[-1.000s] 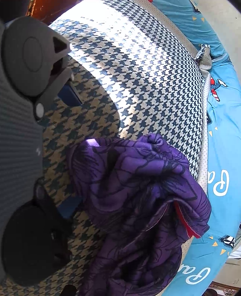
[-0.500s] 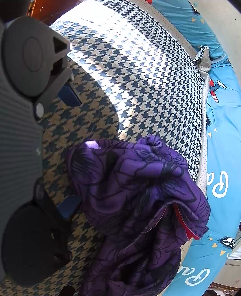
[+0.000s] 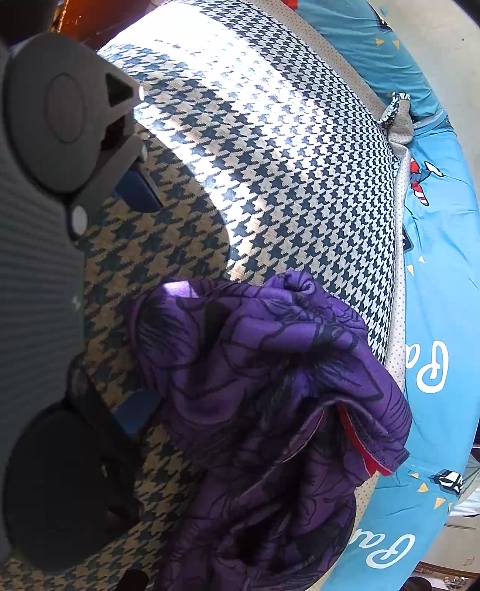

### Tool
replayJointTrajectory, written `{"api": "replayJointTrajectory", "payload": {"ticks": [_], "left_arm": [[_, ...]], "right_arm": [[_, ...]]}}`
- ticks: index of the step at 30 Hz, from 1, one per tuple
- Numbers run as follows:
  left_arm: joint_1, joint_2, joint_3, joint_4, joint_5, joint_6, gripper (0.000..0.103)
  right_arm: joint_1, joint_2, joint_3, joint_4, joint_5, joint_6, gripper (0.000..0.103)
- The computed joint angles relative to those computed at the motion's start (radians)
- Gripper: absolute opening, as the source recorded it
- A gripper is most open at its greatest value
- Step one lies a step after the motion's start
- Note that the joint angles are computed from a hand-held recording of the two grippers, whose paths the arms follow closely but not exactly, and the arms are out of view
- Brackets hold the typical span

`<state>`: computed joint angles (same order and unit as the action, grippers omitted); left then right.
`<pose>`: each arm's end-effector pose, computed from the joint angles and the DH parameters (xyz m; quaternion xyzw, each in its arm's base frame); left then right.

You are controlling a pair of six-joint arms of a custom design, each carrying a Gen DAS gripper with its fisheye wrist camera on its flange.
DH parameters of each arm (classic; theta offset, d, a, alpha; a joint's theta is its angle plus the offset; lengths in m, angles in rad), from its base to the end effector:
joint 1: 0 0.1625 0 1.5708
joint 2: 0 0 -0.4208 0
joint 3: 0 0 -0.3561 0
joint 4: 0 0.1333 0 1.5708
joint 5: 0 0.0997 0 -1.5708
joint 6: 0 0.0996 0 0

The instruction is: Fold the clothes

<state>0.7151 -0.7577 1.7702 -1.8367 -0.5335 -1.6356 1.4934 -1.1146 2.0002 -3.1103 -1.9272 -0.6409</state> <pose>-0.2589 -0.5149 0.0448 -0.1402 0.8167 -0.3362 0.4476 0.0560 -0.5526 0.2511 0.2045 -0.9111 0.2369 0.2683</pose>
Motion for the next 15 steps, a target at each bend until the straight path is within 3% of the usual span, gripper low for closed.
{"api": "replayJointTrajectory", "payload": {"ticks": [6, 9, 15], "left_arm": [[-0.009, -0.022, 0.034, -0.115, 0.063, 0.071, 0.103], [-0.009, -0.030, 0.048, -0.209, 0.094, 0.140, 0.103], [0.011, -0.019, 0.007, -0.265, 0.141, 0.247, 0.103]], "right_arm": [[-0.004, -0.001, 0.008, -0.031, 0.040, -0.013, 0.058], [-0.006, -0.005, 0.014, -0.048, 0.079, -0.027, 0.067], [-0.006, 0.001, 0.029, -0.119, 0.165, -0.083, 0.077]]}}
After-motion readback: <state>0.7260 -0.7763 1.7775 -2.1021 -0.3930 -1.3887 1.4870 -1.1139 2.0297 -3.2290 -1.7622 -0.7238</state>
